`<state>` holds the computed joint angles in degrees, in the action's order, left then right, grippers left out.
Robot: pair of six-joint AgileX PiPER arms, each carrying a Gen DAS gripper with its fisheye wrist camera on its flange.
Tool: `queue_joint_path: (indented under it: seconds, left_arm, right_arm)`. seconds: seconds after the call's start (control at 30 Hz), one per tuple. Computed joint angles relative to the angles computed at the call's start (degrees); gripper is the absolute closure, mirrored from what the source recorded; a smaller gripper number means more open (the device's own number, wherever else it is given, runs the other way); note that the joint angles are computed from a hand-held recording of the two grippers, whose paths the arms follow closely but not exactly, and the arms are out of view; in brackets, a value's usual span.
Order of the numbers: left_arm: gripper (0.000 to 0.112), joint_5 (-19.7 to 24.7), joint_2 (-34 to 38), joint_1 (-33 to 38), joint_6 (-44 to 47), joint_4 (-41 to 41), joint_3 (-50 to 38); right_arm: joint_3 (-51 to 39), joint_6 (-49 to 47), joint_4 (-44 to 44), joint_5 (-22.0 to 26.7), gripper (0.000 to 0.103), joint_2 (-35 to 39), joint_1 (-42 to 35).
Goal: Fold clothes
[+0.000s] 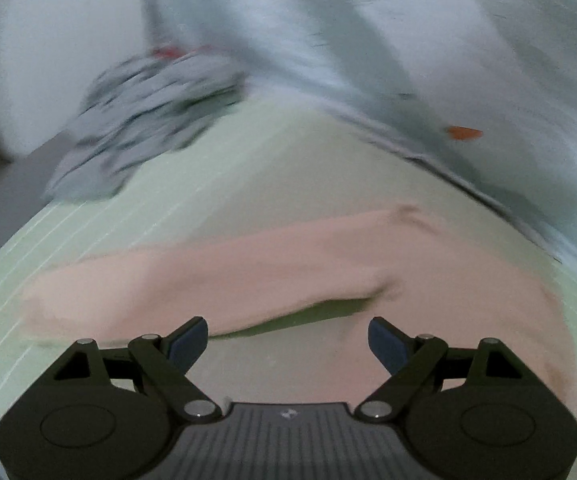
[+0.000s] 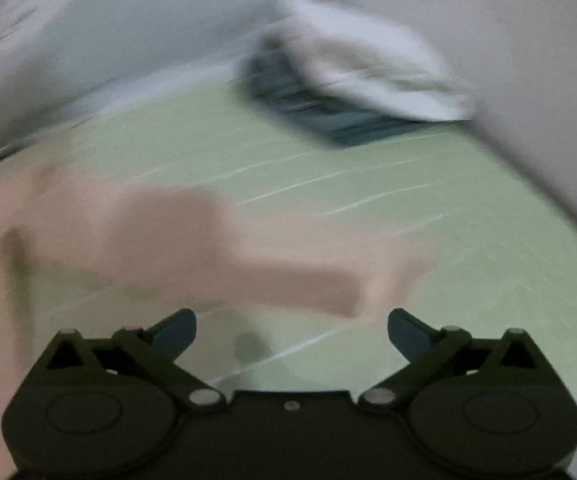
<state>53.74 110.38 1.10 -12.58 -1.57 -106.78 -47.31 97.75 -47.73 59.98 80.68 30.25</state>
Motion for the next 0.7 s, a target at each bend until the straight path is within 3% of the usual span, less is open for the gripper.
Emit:
queue_joint_path:
  seconds: [0.17, 0.43, 0.7]
  left_arm:
    - [0.024, 1.5, 1.2, 9.2, 1.2, -1.8, 0.5]
    - [0.024, 5.8, 9.7, 21.0, 8.5, -4.4, -8.2]
    - [0.024, 12.5, 19.6, 25.1, 20.7, -8.3, -20.7]
  right_arm:
    - [-10.3, -3.6, 3.3, -7.0, 0.000, 8.4, 7.4]
    - [-25.4, -4.1, 3.0, -6.8, 0.000, 23.7, 17.4]
    - [-30.6, 16.4, -9.0, 8.4, 0.000, 34.4, 27.4]
